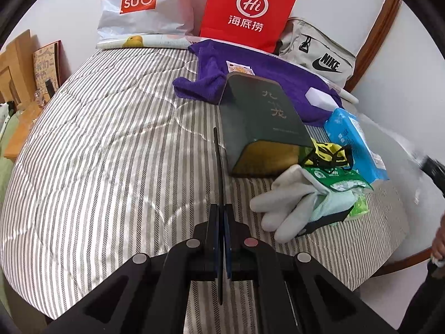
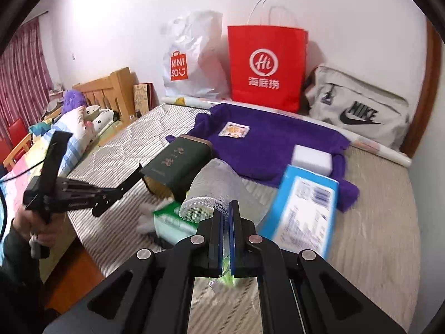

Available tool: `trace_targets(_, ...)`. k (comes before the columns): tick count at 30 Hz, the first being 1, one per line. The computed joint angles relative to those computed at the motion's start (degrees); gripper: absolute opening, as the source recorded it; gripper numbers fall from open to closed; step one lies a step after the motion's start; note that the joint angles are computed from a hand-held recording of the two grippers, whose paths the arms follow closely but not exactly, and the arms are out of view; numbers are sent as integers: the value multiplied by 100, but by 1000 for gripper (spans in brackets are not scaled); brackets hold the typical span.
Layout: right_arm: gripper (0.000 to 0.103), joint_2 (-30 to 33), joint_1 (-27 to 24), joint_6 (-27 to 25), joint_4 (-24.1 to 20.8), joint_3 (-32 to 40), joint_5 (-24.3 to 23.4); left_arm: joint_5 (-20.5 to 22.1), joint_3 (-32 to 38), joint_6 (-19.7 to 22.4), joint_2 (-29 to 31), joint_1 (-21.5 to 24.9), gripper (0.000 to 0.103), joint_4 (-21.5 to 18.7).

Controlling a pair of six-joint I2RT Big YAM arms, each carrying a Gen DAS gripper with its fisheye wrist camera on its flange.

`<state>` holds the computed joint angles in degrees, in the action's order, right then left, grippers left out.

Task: Organize soft objects
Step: 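Grasp the clear plastic bag with the right gripper and pull it from the pile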

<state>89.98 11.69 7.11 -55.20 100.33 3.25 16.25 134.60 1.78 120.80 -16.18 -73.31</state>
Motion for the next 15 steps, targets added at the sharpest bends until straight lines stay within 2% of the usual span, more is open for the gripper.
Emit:
trace_targets(9, 3, -1015, -33, 153, -73, -1273, 186, -315, -406, -100, -252, -83, 4, 87)
trace_targets(15, 3, -1115, -79, 176, -83, -1839, 367, -540, -373, -120, -197, -155, 4, 28)
